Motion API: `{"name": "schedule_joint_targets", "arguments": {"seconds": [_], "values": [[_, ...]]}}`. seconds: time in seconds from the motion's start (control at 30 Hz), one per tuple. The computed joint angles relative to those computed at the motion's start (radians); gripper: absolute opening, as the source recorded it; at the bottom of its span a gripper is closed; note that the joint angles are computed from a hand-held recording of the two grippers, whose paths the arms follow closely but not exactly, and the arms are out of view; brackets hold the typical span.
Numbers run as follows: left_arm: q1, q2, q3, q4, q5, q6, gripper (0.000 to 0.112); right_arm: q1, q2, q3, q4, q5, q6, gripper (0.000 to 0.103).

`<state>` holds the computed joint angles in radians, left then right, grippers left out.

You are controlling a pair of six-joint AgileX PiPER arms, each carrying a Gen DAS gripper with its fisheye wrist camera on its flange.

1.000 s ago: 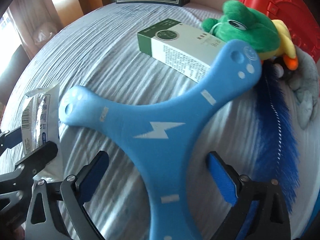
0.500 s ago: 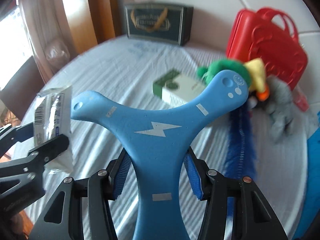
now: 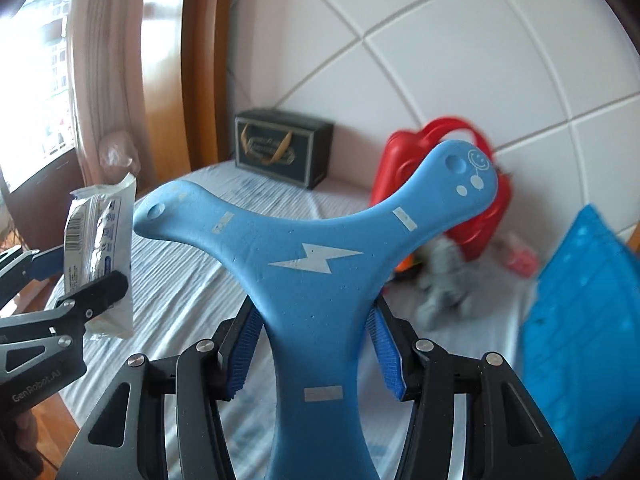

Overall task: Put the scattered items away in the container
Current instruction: 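Lift and carry the wipe pack and boomerang over the blue crate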

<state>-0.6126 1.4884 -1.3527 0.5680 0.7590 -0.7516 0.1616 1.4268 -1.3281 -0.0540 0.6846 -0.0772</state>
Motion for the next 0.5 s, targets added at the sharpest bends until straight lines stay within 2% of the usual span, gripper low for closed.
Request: {"name": "schedule_joint_targets", "arguments": {"seconds": [0.2, 0.5], "values": [[-0.167, 0.002, -0.084, 0.063, 0.078, -0.065, 0.056, -0.135, -0.172, 0.036, 0.038, 0.073, -0.091, 0.052], [-0.308, 0.010, -0.176, 0.013, 0.041, 0.045, 0.056, -0.215, -0.364, 0.037, -0.157, 0.228, 0.062, 0.052]]}}
